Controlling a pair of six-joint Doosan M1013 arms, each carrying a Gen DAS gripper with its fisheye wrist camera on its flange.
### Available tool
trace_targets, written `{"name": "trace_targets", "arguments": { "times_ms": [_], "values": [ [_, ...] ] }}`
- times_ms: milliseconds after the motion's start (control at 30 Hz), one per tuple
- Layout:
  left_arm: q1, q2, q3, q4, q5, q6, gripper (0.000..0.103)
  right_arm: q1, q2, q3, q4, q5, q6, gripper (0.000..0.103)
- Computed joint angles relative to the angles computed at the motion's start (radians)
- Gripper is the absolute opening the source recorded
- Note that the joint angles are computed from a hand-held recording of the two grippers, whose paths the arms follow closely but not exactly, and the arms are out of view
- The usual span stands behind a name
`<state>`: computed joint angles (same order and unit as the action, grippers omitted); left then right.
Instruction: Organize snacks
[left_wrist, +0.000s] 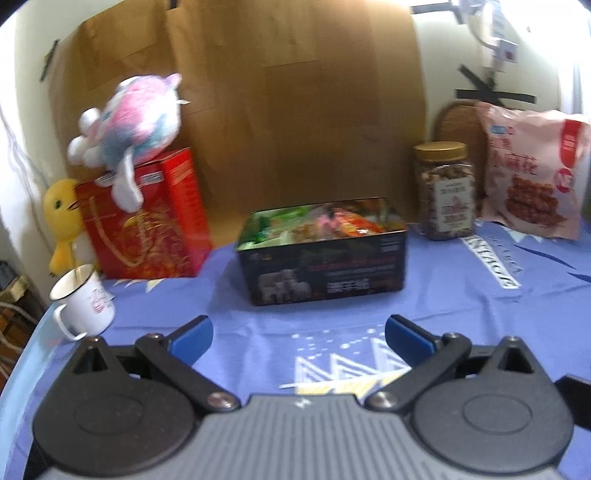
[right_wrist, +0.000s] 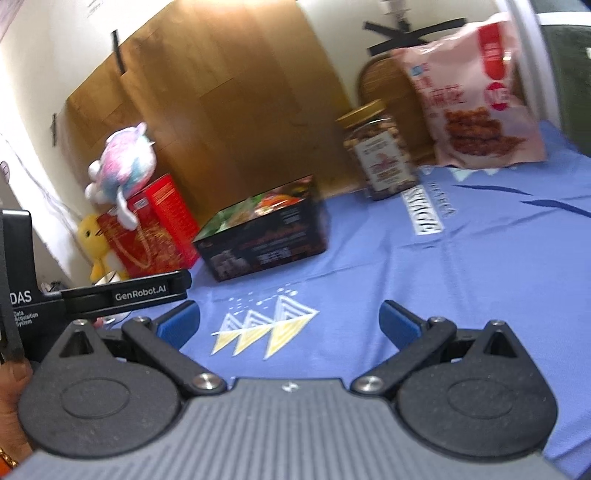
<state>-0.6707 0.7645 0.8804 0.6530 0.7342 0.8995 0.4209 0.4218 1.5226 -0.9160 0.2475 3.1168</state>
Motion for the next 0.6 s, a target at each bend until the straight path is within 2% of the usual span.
{"name": "trace_targets", "arguments": {
  "times_ms": [233, 467, 600],
  "values": [
    [-0.013, 0.006, -0.005, -0.010, -0.011, 0.031, 0.103, -0.006, -0.017, 0.028, -0.128, 0.030, 0.150, 0.103],
    [-0.010, 0.011, -0.018, 0.001, 0.013, 0.019, 0.103, -0.012, -0.012, 0.029, -0.095, 0.004, 0.116, 0.103],
    [0.002, -0.009, 0.003, -0.012, 0.011, 0.021, 0.103, -0.018, -0.009, 0.019, -0.047, -0.001, 0.063, 0.103]
  ]
}}
